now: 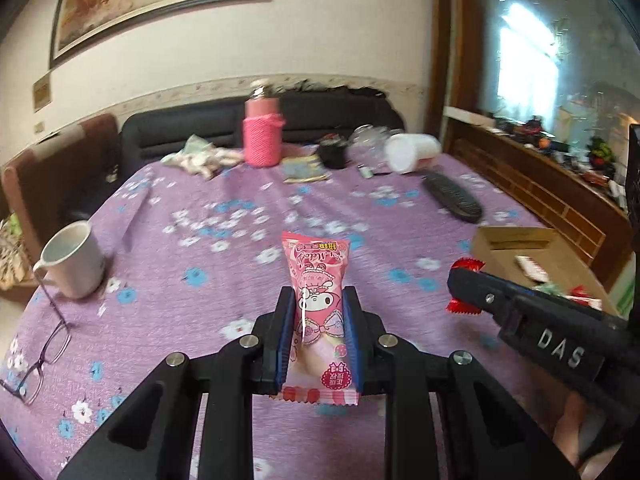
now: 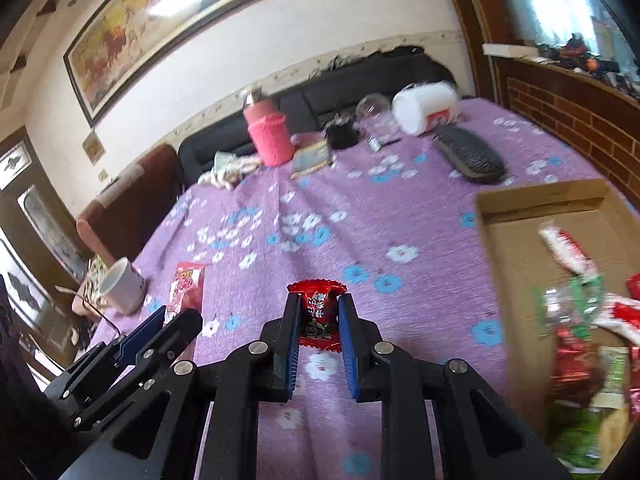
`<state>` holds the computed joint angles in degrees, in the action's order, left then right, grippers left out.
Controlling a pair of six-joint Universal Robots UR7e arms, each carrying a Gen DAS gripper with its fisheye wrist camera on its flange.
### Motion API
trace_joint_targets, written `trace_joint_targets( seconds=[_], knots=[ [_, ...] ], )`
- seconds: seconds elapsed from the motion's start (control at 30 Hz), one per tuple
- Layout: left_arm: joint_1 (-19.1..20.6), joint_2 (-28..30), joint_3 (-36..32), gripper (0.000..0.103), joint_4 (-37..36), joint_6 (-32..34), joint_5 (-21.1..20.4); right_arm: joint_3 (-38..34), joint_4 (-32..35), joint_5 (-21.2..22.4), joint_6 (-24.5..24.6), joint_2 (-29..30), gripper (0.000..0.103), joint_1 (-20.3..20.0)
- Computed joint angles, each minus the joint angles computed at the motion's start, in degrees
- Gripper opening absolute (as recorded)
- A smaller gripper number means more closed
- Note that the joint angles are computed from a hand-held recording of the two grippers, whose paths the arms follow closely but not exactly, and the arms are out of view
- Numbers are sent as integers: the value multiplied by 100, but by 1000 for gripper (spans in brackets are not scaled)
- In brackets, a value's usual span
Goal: Organize snacks
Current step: 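Lift both packets and carry them toward the cardboard tray, then lower both packets into the tray and open both grippers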
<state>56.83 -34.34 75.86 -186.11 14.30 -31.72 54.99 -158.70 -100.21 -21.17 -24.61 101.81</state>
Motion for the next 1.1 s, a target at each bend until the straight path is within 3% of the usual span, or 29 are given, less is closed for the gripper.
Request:
trace_joint_targets(
  seconds=[0.27,0.53,0.8,0.97,1.1],
  knots=[
    [-187,7,16,22,476,-451,-482,1043,-770,213,130,-879,20,-311],
    [-442,498,-514,22,1148,-556,-950,1533,-1285,232,383,-1474,20,-713],
    [-599,1147,-1227,22,2198,-701,-1511,1564,-1022,-124,711,-1657,20,-997],
    [-563,1435,-1599,22,2676,-835,-1493,1443,-752,-348,783,-1606,20,-1075],
    [-527,1529,-1701,24,2719,-863,-1510,1382,-563,-262,907,-1590,21,-1143]
  ],
)
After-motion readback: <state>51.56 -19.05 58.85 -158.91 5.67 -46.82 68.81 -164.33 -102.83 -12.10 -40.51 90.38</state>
